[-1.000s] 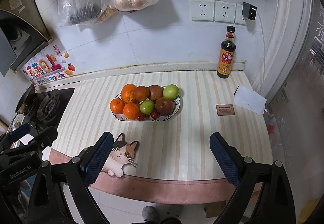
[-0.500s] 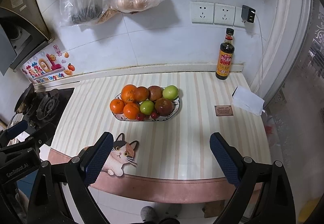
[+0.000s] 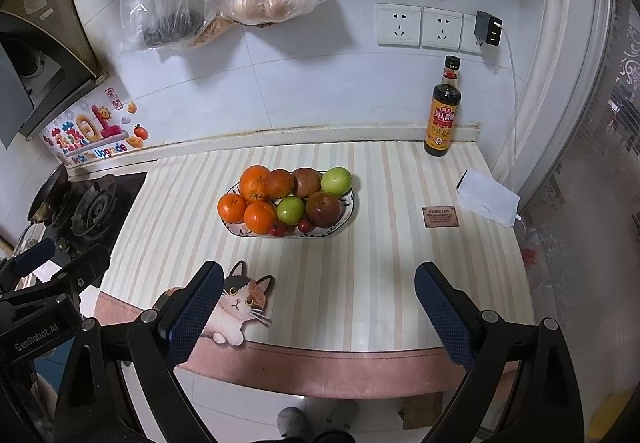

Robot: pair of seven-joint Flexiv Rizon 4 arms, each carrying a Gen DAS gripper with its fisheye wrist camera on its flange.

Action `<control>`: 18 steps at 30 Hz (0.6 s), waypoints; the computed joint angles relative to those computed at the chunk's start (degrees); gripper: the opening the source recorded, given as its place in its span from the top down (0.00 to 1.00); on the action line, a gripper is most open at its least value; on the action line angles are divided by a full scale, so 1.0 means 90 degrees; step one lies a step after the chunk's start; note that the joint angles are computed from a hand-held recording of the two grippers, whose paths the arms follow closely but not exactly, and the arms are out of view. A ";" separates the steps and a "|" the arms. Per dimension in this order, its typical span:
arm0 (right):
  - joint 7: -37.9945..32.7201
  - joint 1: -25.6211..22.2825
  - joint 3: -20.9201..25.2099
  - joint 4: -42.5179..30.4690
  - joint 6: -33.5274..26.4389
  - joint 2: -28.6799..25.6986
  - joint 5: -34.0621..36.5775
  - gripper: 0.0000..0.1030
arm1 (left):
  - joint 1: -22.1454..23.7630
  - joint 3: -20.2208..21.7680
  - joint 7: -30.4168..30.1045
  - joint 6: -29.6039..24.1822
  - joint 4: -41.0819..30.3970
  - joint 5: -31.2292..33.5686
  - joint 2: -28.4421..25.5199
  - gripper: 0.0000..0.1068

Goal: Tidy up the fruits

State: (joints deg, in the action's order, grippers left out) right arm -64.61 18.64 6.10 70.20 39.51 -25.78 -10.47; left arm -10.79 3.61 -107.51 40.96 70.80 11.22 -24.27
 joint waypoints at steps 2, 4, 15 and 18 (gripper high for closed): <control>-0.0008 -0.0002 0.0005 0.0001 -0.0020 0.0017 0.0006 0.04 | -0.0006 0.0003 -0.0030 0.0009 0.0005 0.0003 -0.0005 0.06; -0.0010 -0.0001 0.0008 0.0024 -0.0021 0.0037 0.0007 0.04 | 0.0001 -0.0002 -0.0018 0.0028 0.0020 0.0000 0.0001 0.06; -0.0040 0.0009 0.0015 0.0020 -0.0068 0.0023 0.0004 0.04 | 0.0013 -0.0004 -0.0015 0.0014 0.0070 -0.0020 0.0034 0.06; -0.0039 0.0014 0.0012 0.0031 -0.0066 0.0023 0.0006 0.04 | 0.0034 -0.0015 0.0004 0.0009 0.0109 -0.0055 0.0053 0.06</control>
State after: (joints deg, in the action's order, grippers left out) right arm -64.97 18.77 6.21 70.48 38.92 -25.57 -10.41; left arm -10.49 3.48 -107.47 41.04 71.78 10.73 -23.79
